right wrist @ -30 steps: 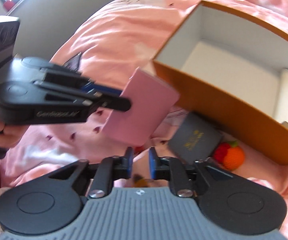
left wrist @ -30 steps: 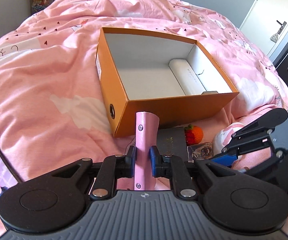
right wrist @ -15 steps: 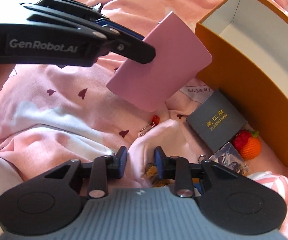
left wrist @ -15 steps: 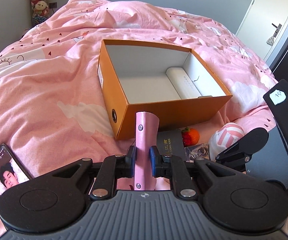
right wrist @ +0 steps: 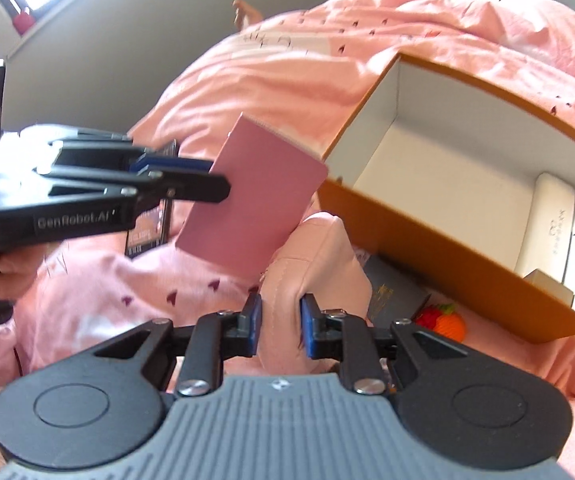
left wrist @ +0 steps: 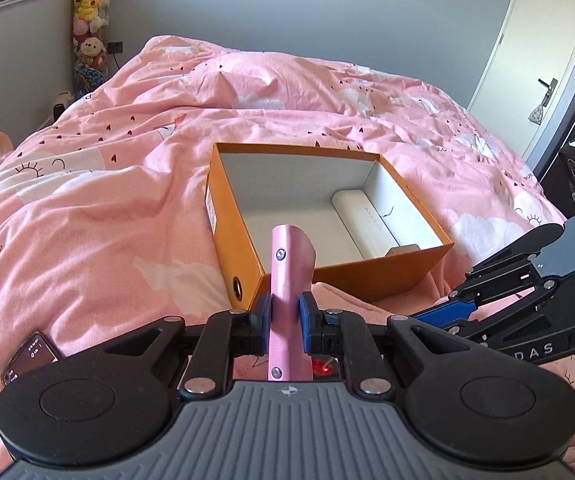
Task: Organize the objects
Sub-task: 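Lift the pink card with the left tool while the right tool grasps the pink pouch, then stand the pink card in the box and open the left tool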
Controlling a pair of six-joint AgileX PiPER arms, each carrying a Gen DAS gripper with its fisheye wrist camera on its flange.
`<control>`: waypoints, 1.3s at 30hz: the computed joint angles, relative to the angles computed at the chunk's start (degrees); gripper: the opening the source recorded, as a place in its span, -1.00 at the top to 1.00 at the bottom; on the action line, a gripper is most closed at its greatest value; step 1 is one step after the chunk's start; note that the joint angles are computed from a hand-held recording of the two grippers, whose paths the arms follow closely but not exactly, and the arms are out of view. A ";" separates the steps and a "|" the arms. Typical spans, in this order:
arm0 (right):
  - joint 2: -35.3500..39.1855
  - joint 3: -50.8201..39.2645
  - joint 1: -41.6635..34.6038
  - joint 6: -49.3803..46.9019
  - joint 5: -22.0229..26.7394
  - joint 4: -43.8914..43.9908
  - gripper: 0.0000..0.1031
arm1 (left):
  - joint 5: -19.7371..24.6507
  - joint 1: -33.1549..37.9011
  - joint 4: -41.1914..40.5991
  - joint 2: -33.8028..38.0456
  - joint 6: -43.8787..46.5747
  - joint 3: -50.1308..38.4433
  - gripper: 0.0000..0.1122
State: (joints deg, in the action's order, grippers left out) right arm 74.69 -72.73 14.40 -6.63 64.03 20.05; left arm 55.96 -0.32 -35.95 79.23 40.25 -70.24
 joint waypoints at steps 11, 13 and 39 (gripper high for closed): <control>-2.87 -5.58 -13.66 -3.06 -2.00 5.69 0.60 | -2.32 -4.95 -1.73 7.84 -7.44 -10.95 0.74; -2.75 -5.85 -16.07 -3.22 -3.43 6.03 0.60 | -3.77 -7.27 -1.37 10.10 -9.50 -13.14 0.74; 11.98 -0.19 -32.36 -15.55 -15.42 16.62 0.60 | -1.36 -19.43 4.45 42.94 -35.05 -36.16 0.78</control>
State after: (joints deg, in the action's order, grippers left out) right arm 86.67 -72.92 -17.97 -22.18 48.61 36.67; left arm 54.60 -19.76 -31.50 122.17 5.19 -106.40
